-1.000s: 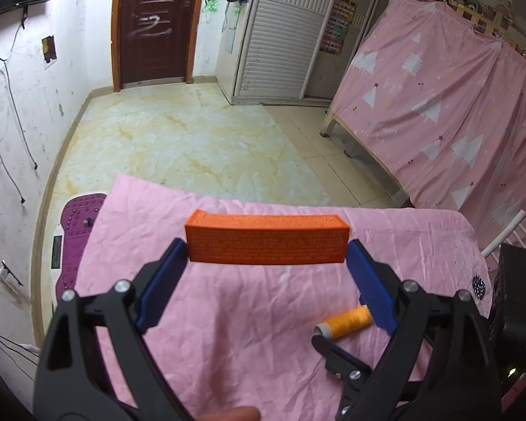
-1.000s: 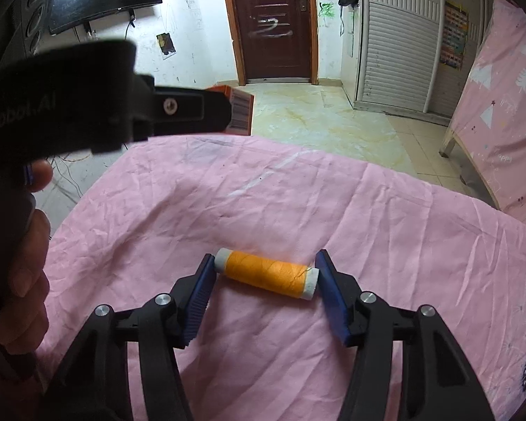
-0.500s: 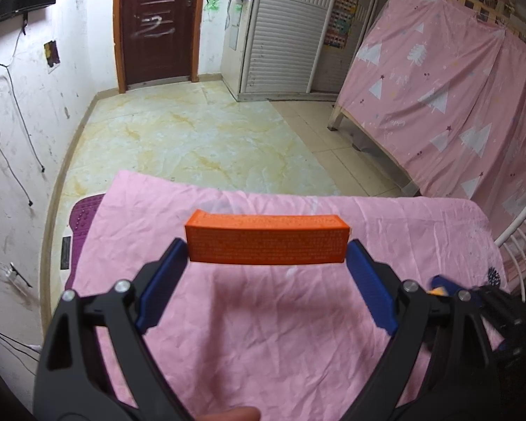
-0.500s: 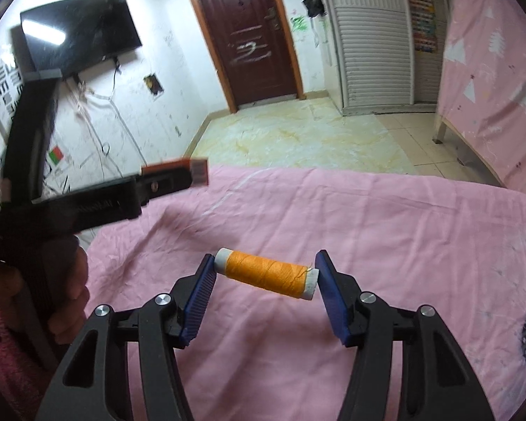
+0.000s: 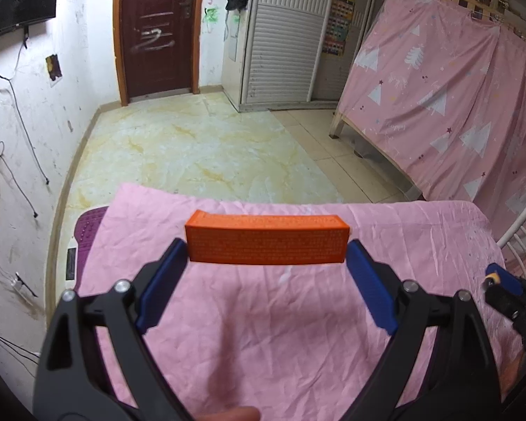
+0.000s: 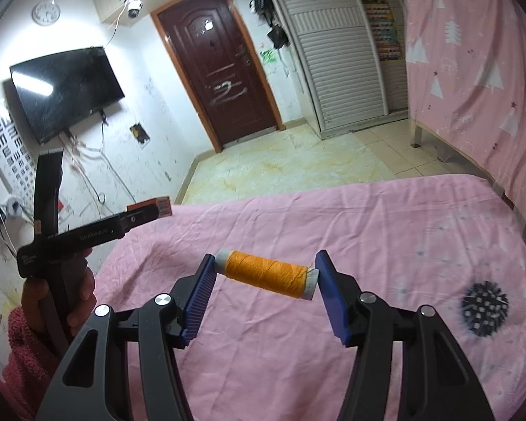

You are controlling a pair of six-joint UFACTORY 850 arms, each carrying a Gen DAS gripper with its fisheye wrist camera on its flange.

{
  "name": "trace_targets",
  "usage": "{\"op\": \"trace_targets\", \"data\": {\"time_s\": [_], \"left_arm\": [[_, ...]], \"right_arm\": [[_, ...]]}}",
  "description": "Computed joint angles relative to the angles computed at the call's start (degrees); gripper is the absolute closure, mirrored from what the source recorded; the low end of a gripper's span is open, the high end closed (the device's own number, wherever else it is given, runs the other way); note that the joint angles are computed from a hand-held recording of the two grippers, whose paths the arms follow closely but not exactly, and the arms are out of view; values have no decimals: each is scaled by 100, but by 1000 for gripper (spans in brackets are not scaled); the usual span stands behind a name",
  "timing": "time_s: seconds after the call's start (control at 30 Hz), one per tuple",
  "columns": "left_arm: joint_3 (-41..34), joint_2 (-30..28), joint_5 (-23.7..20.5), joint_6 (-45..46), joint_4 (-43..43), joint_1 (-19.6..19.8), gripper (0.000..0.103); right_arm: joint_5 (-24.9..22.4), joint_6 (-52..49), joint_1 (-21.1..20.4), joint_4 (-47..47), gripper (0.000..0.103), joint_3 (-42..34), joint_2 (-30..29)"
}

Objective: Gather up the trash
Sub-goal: 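Carry both items to the yellow bin and open both tools over it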

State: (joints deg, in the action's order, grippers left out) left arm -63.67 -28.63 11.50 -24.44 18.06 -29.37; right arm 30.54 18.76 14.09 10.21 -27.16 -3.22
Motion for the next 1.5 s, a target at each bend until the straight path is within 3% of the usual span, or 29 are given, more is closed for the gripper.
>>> {"op": "trace_targets", "data": {"time_s": [0.17,0.4,0.57,0.93,1.2,1.33,1.5], "left_arm": [[125,172,62,855,-914,-124,15],[217,303,37,2432,-2418,-429,15],[241,391,14,2626,-2570,-626,15],[144,405,42,3974,-3779,-1342,15],[8,311,18,4662,-4366,-1779,15],[-82,240,-1,4944,-4603,-1959,15],[-270,101,-63,5502,-5119,-2181,15]], "right_arm": [[188,7,-68,98,51,264,342],[456,336,-486,-125,51,783,927],[561,542,-865,-312,51,1136,1327],[763,1076,-1603,-928,51,1763,1951],[824,1644,-2698,-1822,51,2239,2481],[856,1826,-3195,-2125,51,2399,2569],[1129,2318,-4119,-3044,51,2565,2472]]}}
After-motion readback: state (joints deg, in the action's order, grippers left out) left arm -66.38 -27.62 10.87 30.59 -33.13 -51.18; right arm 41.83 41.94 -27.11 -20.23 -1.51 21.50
